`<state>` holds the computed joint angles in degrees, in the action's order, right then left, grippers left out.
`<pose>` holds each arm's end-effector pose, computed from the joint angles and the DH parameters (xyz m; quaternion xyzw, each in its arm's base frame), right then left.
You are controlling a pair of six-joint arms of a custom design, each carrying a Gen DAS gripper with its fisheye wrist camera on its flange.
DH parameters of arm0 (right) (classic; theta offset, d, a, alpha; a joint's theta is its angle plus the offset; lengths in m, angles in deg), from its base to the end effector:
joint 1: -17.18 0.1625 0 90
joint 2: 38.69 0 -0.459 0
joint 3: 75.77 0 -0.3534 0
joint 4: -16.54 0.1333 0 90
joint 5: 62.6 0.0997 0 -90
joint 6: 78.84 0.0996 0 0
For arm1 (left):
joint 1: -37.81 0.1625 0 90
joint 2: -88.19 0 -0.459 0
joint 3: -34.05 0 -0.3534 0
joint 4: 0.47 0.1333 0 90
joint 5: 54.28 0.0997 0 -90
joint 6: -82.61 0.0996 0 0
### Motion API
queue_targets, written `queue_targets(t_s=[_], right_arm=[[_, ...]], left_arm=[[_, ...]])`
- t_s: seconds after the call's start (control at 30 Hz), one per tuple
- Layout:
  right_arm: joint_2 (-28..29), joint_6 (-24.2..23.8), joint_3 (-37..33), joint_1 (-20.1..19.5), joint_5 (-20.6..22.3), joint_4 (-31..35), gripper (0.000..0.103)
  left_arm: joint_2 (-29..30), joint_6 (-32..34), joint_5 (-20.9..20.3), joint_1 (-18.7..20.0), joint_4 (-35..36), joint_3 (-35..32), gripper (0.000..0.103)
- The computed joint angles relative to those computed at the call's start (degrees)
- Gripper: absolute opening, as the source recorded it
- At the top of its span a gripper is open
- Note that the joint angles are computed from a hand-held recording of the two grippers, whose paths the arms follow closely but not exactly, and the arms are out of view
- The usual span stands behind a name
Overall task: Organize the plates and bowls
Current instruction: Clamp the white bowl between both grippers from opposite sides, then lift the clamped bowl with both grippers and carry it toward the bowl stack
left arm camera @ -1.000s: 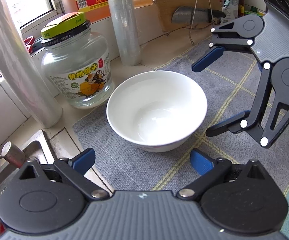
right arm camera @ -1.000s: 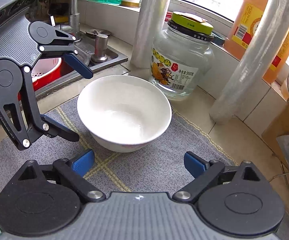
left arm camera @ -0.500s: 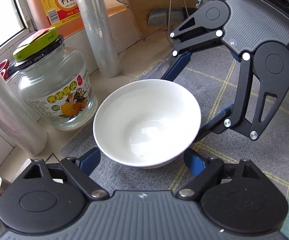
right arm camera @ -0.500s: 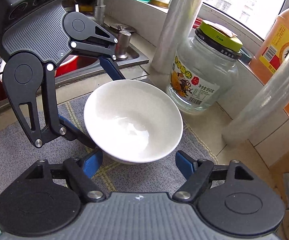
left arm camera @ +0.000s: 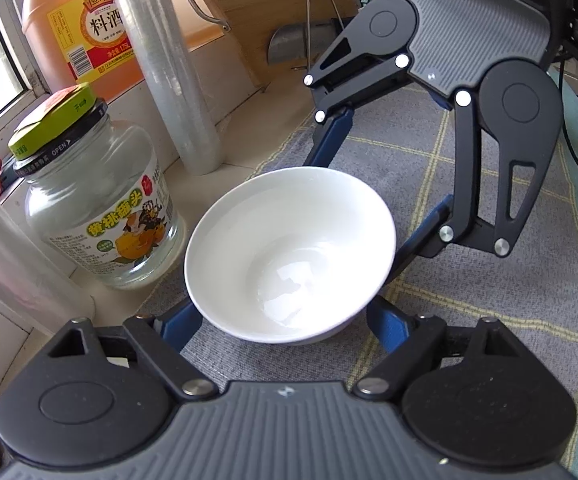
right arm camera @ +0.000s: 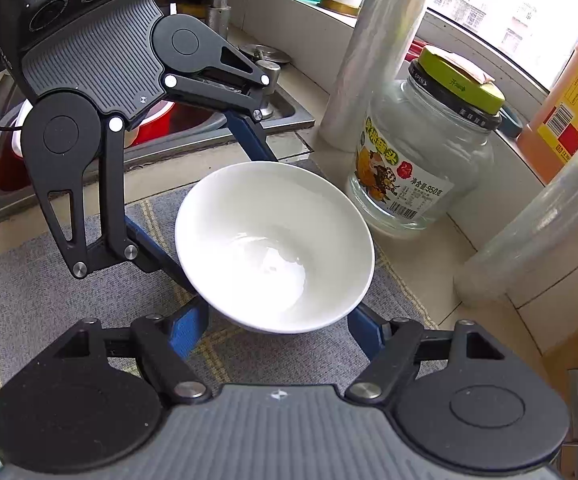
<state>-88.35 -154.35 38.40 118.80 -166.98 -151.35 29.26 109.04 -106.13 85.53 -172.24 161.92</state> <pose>0.2209 -0.5350 0.1226 0.6685 -0.7240 0.0323 0.1666 -0.1778 -0.4851 0.1716 0.4998 0.7959 -0.1494 0.3071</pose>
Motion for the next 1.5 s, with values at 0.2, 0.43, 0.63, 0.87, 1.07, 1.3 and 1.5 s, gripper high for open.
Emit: queue_targets(t_s=[0.2, 0.43, 0.63, 0.87, 1.07, 1.3, 1.5], right_arm=[[0.1, 0.3, 0.1, 0.2, -0.2, -0.4, 0.080], [-0.8, 1.5, 0.9, 0.1, 0.4, -0.5, 0.080], [-3.0, 1.7, 2.3, 0.3, 0.5, -0.1, 0.080], [-6.7, 2.0, 5.8, 0.8, 0.0, -1.7, 0.080], [-10.3, 2.9, 9.5, 0.4, -0.8, -3.7, 0.080], [-16.0, 1.7, 12.9, -1.7, 0.4, -3.4, 0.080], [-21.8, -1.5, 13.5, -4.7, 2.0, 0.9, 0.080]], left_arm=[[0.0, 0.2, 0.3, -0.2, -0.5, 0.3, 0.088], [-0.4, 0.6, 0.9, -1.2, -0.7, 1.1, 0.088], [-0.8, 0.2, 1.3, -2.8, -1.0, 1.8, 0.088], [-1.0, -0.4, 0.9, -5.3, -2.4, 3.2, 0.088], [0.1, -0.8, 0.1, -7.4, -2.6, 3.4, 0.088], [2.5, -3.2, 0.3, -10.9, -1.3, 2.5, 0.088], [6.3, -6.8, 1.4, -14.1, -1.0, 0.5, 0.088]])
